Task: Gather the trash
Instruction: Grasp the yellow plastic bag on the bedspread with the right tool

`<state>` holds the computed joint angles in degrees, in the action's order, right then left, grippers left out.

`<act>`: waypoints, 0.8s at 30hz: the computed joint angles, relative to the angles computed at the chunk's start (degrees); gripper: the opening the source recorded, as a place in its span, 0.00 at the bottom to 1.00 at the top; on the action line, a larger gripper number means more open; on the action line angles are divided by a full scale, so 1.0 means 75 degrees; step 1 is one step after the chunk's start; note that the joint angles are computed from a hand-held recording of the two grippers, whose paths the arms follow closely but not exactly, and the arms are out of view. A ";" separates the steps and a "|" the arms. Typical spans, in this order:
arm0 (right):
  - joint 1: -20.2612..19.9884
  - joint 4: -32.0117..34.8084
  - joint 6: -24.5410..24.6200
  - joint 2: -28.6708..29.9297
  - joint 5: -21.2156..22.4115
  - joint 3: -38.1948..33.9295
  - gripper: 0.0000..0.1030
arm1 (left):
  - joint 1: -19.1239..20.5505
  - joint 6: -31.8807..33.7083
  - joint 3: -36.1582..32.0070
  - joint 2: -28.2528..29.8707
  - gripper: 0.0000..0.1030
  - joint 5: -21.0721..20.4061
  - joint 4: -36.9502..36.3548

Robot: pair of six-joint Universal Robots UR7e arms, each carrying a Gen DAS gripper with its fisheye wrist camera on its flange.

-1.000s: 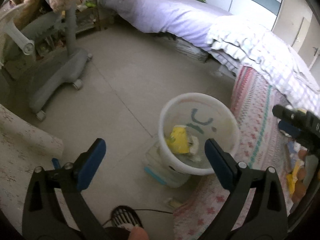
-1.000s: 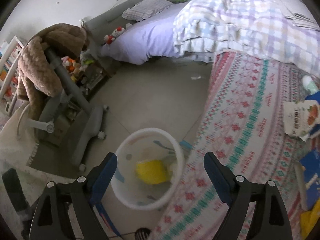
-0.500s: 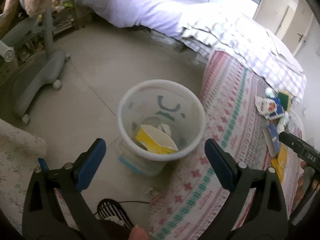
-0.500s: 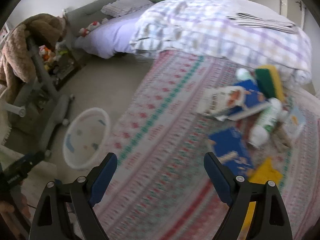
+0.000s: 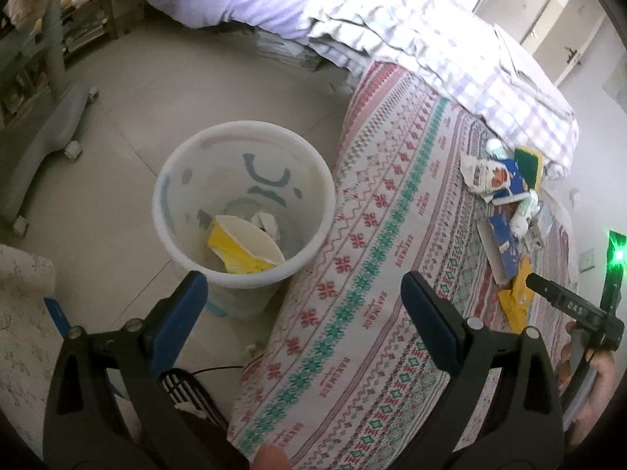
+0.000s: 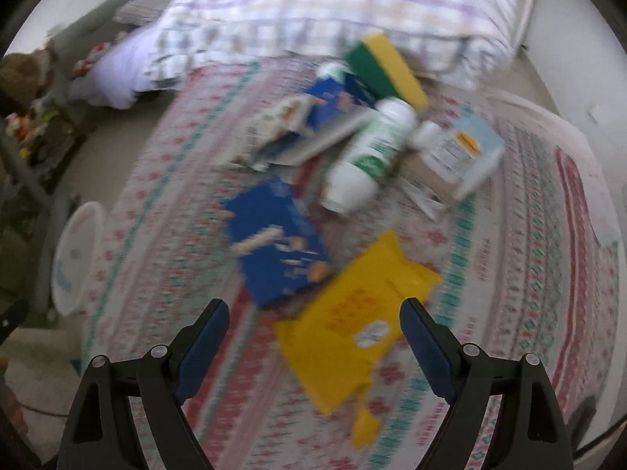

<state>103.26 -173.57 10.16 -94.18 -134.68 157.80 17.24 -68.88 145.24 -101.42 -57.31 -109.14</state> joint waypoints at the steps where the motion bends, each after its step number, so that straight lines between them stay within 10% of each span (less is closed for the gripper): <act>1: -0.0155 0.0041 0.0018 -0.0026 -0.0026 0.0022 0.90 | 0.0024 0.0065 -0.0012 0.0133 0.96 -0.0028 -0.0073; 24: -0.1518 -0.0680 -0.0686 0.0618 0.0371 0.0173 0.79 | 0.0021 0.0572 -0.0199 0.1716 0.96 -0.0471 -0.1084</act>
